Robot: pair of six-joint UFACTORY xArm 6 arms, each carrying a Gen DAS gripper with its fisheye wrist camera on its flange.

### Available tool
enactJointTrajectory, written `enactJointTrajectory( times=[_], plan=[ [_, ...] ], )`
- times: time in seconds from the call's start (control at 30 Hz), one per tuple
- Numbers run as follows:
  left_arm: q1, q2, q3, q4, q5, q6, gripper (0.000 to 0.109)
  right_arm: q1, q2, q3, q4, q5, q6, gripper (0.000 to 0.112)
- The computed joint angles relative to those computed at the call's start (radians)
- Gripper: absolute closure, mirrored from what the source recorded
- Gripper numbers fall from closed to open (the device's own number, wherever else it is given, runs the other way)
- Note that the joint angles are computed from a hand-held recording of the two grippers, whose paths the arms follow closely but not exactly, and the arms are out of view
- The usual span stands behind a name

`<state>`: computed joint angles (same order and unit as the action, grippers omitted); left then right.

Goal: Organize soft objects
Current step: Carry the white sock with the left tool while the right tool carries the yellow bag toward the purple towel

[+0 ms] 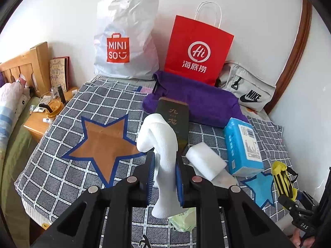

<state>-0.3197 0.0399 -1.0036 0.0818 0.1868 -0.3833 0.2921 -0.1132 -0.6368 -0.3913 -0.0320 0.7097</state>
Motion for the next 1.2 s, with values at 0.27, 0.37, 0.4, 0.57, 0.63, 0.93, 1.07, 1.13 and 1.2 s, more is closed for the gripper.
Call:
enactJointTrajectory(
  times=[0.27,0.37,0.4,0.57,0.63,0.93,1.07,1.13,1.2],
  plan=[
    [-0.005,0.021,-0.074,-0.103,0.014,0.101,0.091,-0.021,-0.004,-0.084,-0.037,0.054,0.013,0.044],
    [0.004,0.050,-0.119,-0.043,0.024,0.054,0.091,-0.040,0.030,-0.153,-0.114,0.089,0.067,0.044],
    [0.005,0.062,-0.137,-0.060,0.028,0.068,0.091,-0.040,0.043,-0.174,-0.096,0.096,0.046,0.044],
    [0.013,0.133,-0.240,-0.100,0.060,0.109,0.091,-0.044,0.117,-0.278,0.031,0.115,-0.090,0.044],
    [0.014,0.166,-0.288,-0.104,0.076,0.117,0.091,-0.049,0.150,-0.322,0.048,0.122,-0.111,0.044],
    [0.012,0.334,-0.536,-0.139,0.161,0.154,0.091,-0.054,0.342,-0.559,0.290,0.155,-0.371,0.044],
    [0.009,0.427,-0.675,-0.137,0.215,0.160,0.091,-0.060,0.444,-0.684,0.387,0.187,-0.469,0.044],
    [0.008,0.481,-0.753,-0.117,0.242,0.143,0.091,-0.062,0.495,-0.750,0.453,0.210,-0.533,0.044],
    [0.008,0.532,-0.828,-0.128,0.270,0.148,0.091,-0.068,0.544,-0.818,0.471,0.244,-0.558,0.044]
  ],
)
